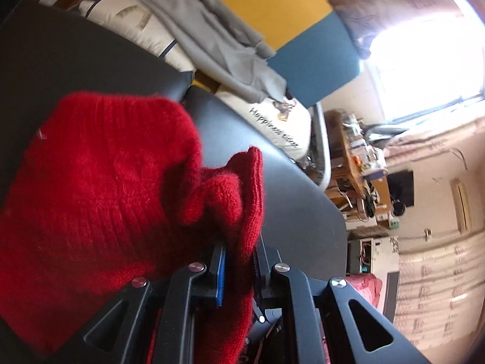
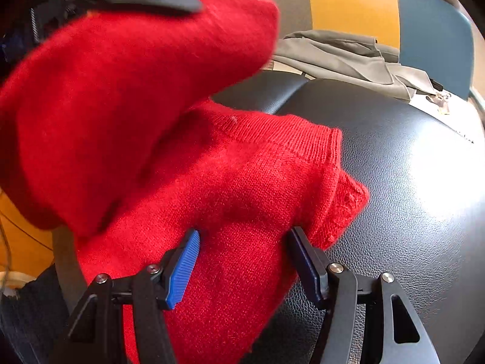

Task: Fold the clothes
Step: 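Fold the held sweater edge over the body with the left gripper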

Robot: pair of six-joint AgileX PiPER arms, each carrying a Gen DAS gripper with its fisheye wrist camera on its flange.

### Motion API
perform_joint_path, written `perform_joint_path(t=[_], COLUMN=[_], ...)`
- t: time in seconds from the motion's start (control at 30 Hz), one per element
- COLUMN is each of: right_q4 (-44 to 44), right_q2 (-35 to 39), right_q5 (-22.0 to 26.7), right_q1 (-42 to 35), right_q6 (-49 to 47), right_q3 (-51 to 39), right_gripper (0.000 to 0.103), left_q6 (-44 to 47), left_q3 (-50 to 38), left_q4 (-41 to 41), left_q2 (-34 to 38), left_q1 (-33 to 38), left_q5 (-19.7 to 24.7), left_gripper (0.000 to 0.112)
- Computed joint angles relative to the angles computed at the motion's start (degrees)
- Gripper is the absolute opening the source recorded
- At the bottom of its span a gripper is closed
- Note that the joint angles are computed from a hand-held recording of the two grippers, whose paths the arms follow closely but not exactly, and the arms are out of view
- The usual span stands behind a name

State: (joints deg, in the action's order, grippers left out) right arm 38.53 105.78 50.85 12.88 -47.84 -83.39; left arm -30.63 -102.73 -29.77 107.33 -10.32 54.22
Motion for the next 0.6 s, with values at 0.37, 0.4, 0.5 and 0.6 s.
perform_joint_path(t=[0.37,0.4,0.5,0.6], right_q4=[1.7,2.12,4.22,5.06], right_q2=[-1.15,-1.44,-2.51,-3.44], right_q5=[-1.72,-2.14,-3.21,-3.89], right_q1=[0.2,0.19,-0.26,-0.28], right_q6=[-1.33,-1.75,-4.08,-5.14], right_q3=[2.25,2.83,4.97,6.34], right_gripper=[0.064,0.064,0.064,0.065], left_q6=[-7.53,-7.91,-7.85,-0.52], left_q3=[1.78,1.57,3.71,5.47], left_q4=[2.2,2.75,-0.19,-11.02], left_q2=[5.3,5.66,4.63,2.71], left_q1=[-6.2,-6.63,-5.66,-2.56], left_q5=[-4.81,-4.75,-5.91,-4.05], left_gripper=[0.012,0.014,0.018,0.019])
